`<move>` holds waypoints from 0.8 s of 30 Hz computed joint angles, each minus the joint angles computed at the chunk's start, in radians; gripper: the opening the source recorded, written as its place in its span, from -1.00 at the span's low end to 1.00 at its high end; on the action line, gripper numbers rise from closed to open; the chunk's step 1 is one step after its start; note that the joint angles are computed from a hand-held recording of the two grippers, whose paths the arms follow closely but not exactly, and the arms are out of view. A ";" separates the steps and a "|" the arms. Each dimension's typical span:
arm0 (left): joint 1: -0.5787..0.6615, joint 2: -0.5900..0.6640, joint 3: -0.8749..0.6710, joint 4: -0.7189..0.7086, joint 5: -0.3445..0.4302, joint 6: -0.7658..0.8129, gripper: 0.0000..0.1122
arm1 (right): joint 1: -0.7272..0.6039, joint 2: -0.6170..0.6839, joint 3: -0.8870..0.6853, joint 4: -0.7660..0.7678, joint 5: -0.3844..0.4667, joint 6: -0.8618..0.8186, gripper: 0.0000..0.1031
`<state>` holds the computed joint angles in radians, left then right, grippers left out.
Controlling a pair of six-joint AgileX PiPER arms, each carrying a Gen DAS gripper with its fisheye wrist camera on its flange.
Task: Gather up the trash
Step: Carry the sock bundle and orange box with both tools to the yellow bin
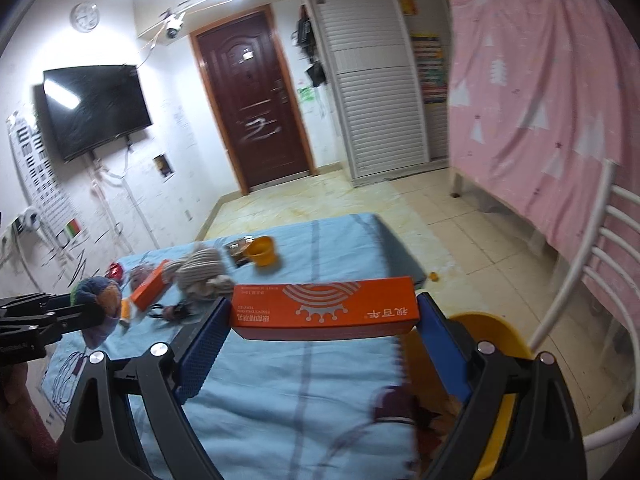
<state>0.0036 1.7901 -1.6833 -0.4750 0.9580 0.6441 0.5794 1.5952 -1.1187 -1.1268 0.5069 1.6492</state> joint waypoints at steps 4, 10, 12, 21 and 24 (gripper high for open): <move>-0.067 -0.017 0.009 -0.043 -0.016 0.005 -0.35 | -0.033 -0.054 0.091 -0.048 0.005 0.069 0.64; -0.178 0.008 -0.029 -0.065 -0.027 -0.047 -0.35 | -0.105 -0.123 0.222 -0.126 -0.031 0.177 0.64; -0.213 0.020 -0.043 -0.060 -0.030 -0.063 -0.35 | -0.128 -0.135 0.253 -0.150 -0.048 0.208 0.64; -0.352 0.119 -0.167 -0.042 -0.013 -0.150 -0.35 | -0.221 -0.141 0.331 -0.254 -0.152 0.330 0.64; -0.396 0.183 -0.254 -0.037 0.003 -0.199 -0.35 | -0.245 -0.141 0.353 -0.287 -0.186 0.371 0.66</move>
